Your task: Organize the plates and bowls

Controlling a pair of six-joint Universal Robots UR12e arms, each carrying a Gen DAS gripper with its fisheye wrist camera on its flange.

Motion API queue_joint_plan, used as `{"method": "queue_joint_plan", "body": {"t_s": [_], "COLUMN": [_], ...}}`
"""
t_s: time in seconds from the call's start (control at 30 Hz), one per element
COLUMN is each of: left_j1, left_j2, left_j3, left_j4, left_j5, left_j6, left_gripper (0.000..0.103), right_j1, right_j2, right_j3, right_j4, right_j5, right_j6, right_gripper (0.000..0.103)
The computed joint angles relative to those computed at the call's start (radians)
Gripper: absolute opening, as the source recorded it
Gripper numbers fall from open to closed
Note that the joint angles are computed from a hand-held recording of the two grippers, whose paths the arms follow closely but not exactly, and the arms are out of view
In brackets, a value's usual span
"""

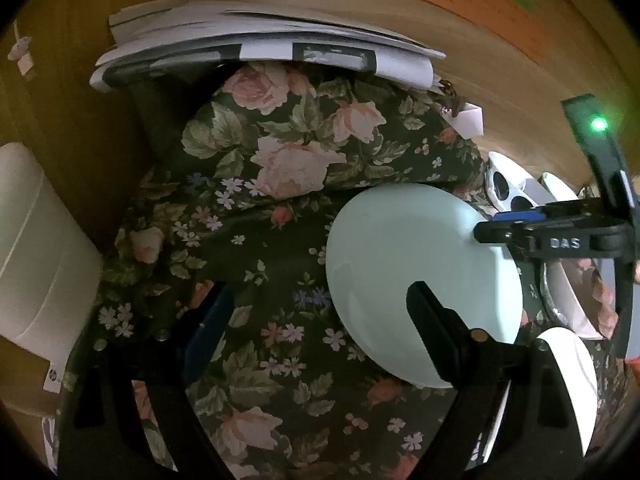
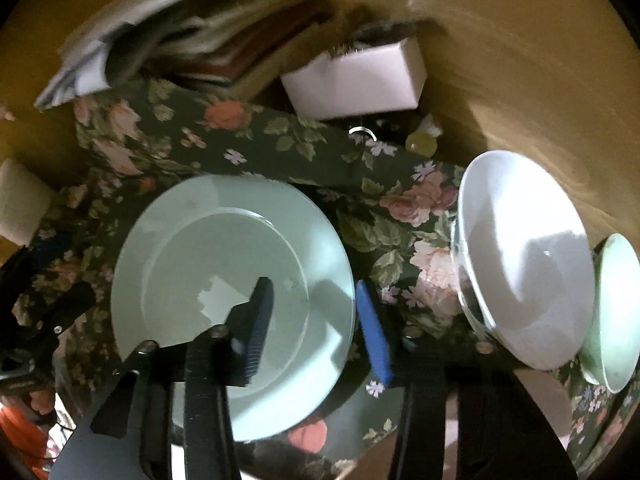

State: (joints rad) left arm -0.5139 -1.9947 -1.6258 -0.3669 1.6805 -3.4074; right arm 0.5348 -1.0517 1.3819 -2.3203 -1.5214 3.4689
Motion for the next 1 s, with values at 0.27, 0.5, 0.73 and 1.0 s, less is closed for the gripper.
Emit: {"method": "queue_joint_plan", "body": {"t_s": [0.27, 0.5, 0.73, 1.0], "left_j1": [0.008, 0.016, 0.033, 0.034], "left_j2": [-0.007, 0.017, 0.036, 0.035], "left_j3": [0.003, -0.039, -0.066, -0.068], "left_j4": [-0.019, -0.002, -0.048, -0.049], "left_j5": [-0.009, 0.004, -0.020, -0.019], "left_j6": [0.000, 0.019, -0.001, -0.007], "left_gripper": [0.088, 0.081, 0.051, 0.043], "right_j1": [0.005, 0.038, 0.074, 0.080], "right_j2": [0.020, 0.022, 0.017, 0.028], "right_j3": [-0.035, -0.038, -0.019, -0.003], "right_j4": [0.066, 0.049, -0.024, -0.071], "right_j5": [0.001, 0.027, 0.068, 0.099], "right_j6": [-0.007, -0.012, -0.016, 0.022], "right_gripper": [0.037, 0.037, 0.036, 0.036]}}
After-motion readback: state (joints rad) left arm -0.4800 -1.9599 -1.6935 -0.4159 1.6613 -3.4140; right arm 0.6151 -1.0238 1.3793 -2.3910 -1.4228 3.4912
